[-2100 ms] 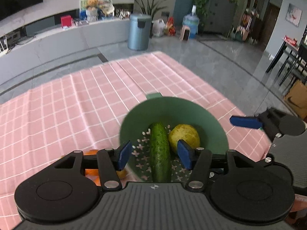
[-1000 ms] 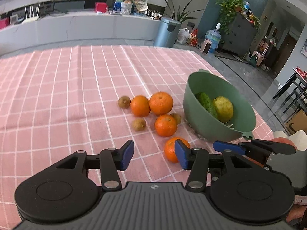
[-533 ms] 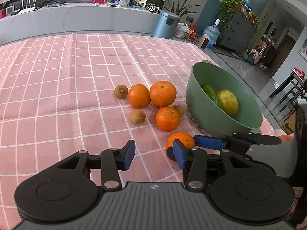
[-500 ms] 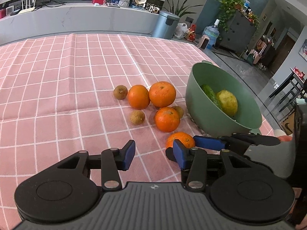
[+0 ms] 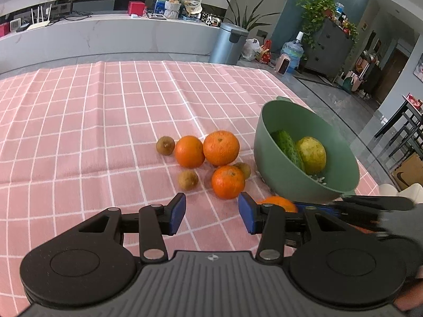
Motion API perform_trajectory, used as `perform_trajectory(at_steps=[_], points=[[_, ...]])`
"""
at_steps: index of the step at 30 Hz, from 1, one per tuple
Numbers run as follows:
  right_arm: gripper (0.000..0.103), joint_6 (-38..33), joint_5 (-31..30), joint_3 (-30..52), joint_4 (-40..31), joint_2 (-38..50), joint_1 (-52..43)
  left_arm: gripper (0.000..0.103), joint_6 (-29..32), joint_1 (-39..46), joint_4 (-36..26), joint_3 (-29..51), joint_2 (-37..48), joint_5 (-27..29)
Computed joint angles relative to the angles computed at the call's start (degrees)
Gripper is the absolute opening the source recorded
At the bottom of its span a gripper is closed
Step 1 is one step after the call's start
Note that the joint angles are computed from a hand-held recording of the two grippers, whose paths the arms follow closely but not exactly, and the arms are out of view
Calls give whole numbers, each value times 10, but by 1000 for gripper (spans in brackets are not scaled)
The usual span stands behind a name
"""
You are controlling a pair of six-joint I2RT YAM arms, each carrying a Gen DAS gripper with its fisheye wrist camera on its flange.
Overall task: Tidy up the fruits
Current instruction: 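Grasp an orange with the right gripper, then place the orange in the colander with the right gripper while the left grasps another orange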
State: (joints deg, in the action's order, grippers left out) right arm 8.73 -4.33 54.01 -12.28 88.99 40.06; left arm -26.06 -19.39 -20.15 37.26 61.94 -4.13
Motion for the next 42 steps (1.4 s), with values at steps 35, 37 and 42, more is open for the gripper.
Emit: perform_trajectory(at_steps=[35, 37, 42], points=[[41, -252, -60, 401, -389, 263, -206, 62, 147, -25, 83, 145, 267, -84], [41, -269, -44, 422, -407, 278, -199, 56, 159, -24, 83, 150, 274, -76], [42, -293, -28, 450, -430, 299, -192, 50, 160, -25, 89, 146, 274, -70]])
